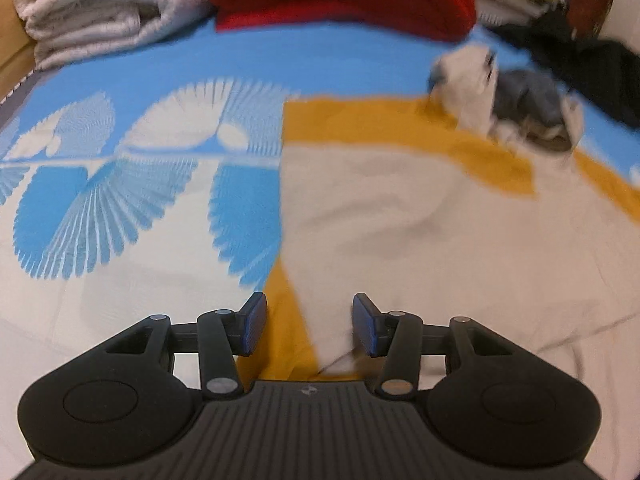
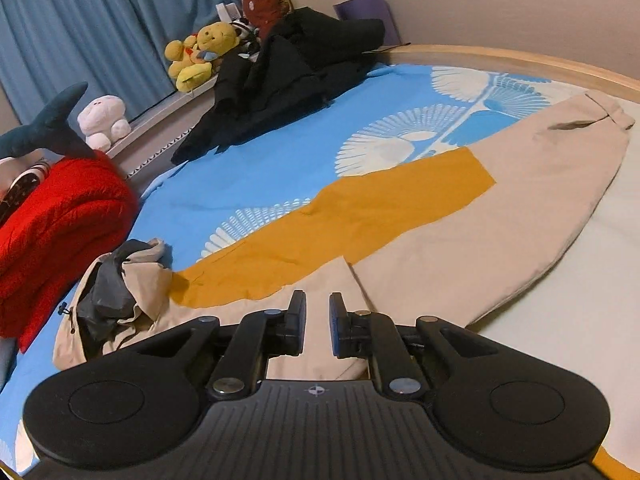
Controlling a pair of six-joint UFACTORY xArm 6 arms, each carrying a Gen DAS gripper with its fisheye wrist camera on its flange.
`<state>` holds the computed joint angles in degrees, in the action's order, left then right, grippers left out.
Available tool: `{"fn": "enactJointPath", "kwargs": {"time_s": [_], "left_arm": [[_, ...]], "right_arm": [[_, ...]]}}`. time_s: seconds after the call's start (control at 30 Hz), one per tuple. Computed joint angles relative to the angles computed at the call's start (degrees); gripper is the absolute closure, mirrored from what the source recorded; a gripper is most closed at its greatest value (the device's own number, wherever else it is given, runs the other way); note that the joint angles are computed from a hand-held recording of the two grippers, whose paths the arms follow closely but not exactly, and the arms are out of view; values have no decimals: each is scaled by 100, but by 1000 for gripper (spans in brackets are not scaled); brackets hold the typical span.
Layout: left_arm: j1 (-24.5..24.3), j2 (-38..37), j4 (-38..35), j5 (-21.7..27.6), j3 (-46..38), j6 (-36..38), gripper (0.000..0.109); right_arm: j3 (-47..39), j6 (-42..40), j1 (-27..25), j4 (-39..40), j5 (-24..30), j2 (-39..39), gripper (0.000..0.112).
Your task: Fold large clothes
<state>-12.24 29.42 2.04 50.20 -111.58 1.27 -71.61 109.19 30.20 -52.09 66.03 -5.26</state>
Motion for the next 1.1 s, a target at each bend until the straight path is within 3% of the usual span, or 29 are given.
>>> {"fn": "enactJointPath", "kwargs": {"time_s": [0.07, 0.13, 0.27, 0.37, 0.5, 0.67, 0.73, 0.83, 1.1], "left_arm": [[17, 176, 307, 453, -221, -223, 53], [64, 214, 257, 524, -277, -292, 50], [31, -95, 28, -161, 120, -133, 52], [10, -52, -387, -48, 33, 127, 52], [-27, 146, -164, 439, -208, 80, 52], [-67, -176, -425, -225, 248, 353, 52], [-76, -107, -596, -51, 157, 456, 52], [-134, 22, -154, 265, 42, 243, 52], [-255, -344, -237, -315, 406, 350, 52]], "right_arm": [[176, -26, -68, 69, -350, -117, 99], [342, -104, -237, 328, -888, -190, 96], [453, -271, -376, 846, -1293, -215, 95], [468, -402, -423, 964, -1487, -203, 93], [432, -537, -420, 1077, -1505, -158, 92], [380, -679, -430, 1170, -1453, -129, 92], [369, -706, -419, 1136, -1443, -135, 92], [353, -796, -396, 1110, -1410, -141, 92], [359, -817, -349, 1000, -1235, -272, 92]]}}
